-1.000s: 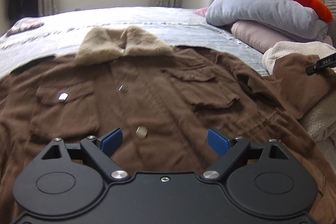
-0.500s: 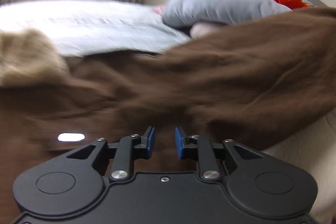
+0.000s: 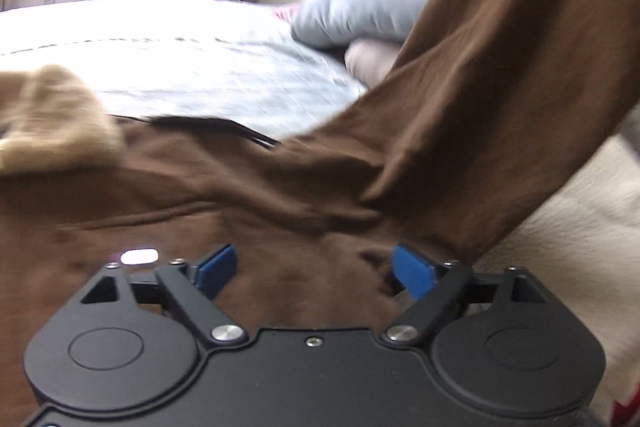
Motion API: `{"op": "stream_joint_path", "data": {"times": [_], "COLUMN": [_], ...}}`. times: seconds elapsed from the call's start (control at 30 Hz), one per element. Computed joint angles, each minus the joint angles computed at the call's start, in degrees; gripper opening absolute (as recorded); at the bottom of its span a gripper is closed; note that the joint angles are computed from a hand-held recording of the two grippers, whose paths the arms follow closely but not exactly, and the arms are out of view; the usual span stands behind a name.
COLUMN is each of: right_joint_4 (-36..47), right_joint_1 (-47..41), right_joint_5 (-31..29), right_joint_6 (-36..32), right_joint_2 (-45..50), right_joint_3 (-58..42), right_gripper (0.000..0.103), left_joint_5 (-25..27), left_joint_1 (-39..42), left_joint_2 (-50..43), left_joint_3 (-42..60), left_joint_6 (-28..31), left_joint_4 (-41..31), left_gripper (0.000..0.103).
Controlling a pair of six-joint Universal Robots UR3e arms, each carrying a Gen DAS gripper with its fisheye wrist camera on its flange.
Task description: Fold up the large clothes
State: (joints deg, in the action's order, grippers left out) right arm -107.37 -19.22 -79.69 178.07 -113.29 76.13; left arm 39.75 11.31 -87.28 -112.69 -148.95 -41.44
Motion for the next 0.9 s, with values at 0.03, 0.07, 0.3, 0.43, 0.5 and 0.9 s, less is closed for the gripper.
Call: {"op": "stream_joint_path", "data": {"times": [0.03,0.07,0.3,0.43,0.5,0.9], "right_joint_4": [-1.47,-2.29,-6.98,-7.34,-6.91,-22.45], "right_joint_1": [5.29,9.98,31.21,36.71,38.80,35.87], "right_joint_5": [-2.95,-5.17,-10.27,-8.12,-7.14,-9.40], "right_joint_6": [2.35,4.48,13.86,17.13,19.09,19.39], "right_joint_2": [3.39,7.11,31.74,45.97,52.73,42.54], "right_joint_3": [-2.24,-5.10,-22.76,-33.26,-37.86,-8.95], "right_gripper": [0.012,0.012,0.012,0.012,0.017,0.073], "left_joint_5": [-2.56,-4.09,-8.63,-8.08,-7.94,-9.97], "left_joint_1": [4.78,8.33,31.83,39.43,42.16,41.49], "left_joint_2": [2.72,4.47,4.84,-0.79,-3.68,-12.80], "left_joint_3": [0.30,0.70,11.03,16.04,18.35,23.86], "left_joint_6": [5.22,8.56,33.89,40.56,42.88,38.30], "left_joint_4": [-7.15,-11.84,-45.70,-53.06,-56.21,-58.18], "left_gripper": [0.087,0.089,0.097,0.098,0.098,0.094]}}
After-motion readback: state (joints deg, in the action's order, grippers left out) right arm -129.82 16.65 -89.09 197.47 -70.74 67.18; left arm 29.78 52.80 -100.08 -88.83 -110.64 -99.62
